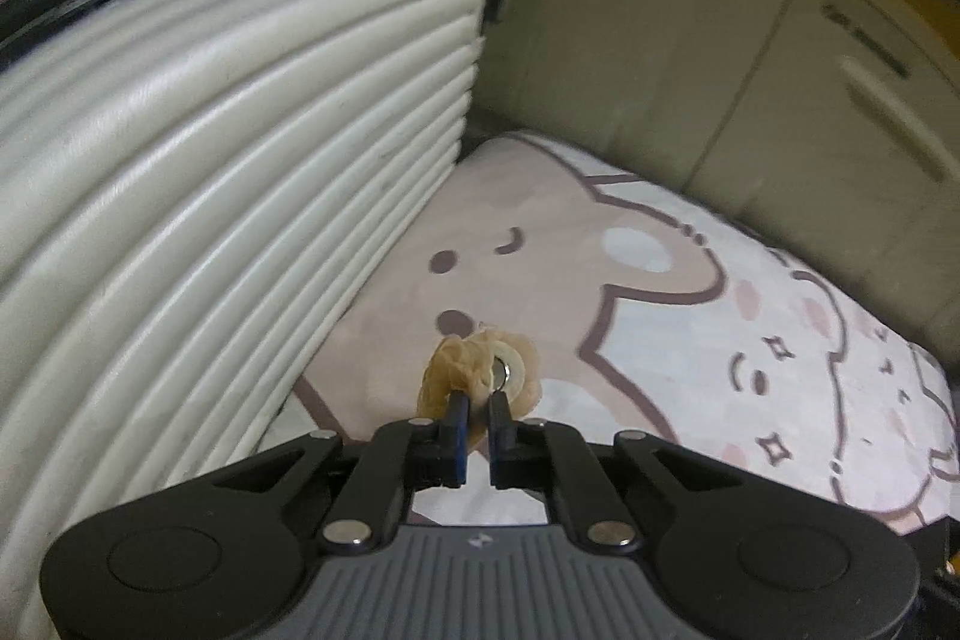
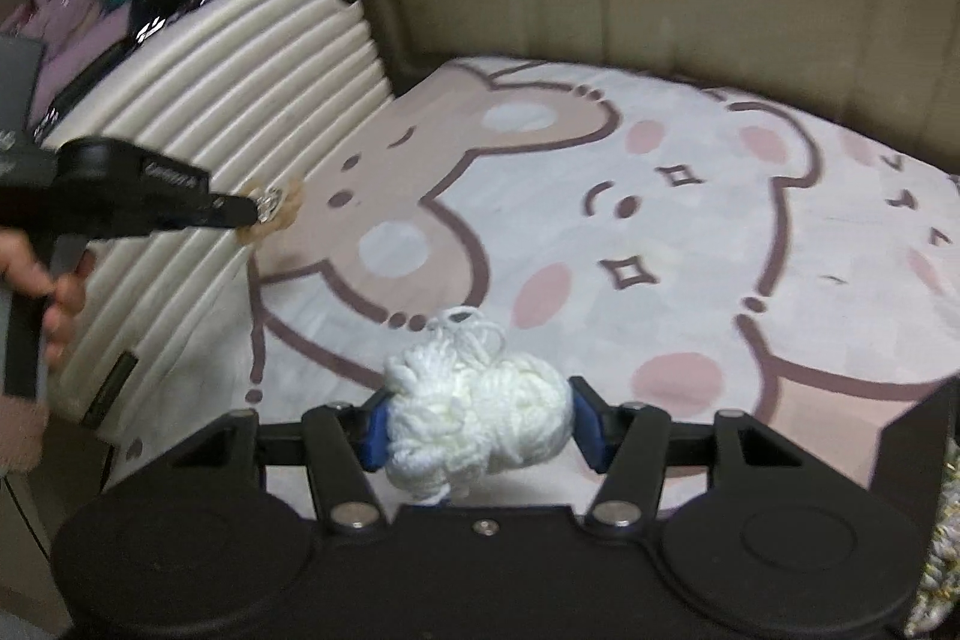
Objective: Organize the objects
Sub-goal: 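Grasp the tan plush keychain with left tool while right tool grasps white yarn ball, then lift and carry the keychain and yarn ball in both tools over the black box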
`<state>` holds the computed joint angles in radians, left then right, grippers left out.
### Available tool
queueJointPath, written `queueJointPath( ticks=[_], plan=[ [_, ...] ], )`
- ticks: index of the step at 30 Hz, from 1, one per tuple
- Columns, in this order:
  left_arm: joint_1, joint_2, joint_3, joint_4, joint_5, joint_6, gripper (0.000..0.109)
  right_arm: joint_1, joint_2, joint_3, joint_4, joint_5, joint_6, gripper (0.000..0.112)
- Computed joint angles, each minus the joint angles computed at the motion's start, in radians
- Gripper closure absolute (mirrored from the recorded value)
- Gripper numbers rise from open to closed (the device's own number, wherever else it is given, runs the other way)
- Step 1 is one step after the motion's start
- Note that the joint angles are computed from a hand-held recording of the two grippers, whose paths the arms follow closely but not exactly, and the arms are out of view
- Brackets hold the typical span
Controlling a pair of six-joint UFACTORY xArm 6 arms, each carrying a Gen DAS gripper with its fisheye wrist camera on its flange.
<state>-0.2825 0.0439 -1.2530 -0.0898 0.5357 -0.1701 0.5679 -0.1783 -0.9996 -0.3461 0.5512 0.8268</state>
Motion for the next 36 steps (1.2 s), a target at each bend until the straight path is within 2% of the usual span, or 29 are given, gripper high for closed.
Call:
queueJointPath(
  ticks=[6,16,25,36],
  plan=[
    [-0.032,-0.075,0.039,-0.034,-0.004,0.102,0.102,0.002,-0.078,0.031,-0.119,0.036,0.144,0.054],
    [-0.094,-0.193,0.107,-0.037,0.003,0.223,0.102,0.035,-0.184,0.044,-0.266,0.161,0.345,0.054],
    [-0.138,-0.279,0.151,-0.001,0.053,0.222,0.102,0.085,-0.267,0.052,-0.34,0.259,0.422,0.054],
    [-0.184,-0.356,0.199,-0.002,0.057,0.22,0.102,0.14,-0.303,0.042,-0.376,0.35,0.428,0.054]
  ],
)
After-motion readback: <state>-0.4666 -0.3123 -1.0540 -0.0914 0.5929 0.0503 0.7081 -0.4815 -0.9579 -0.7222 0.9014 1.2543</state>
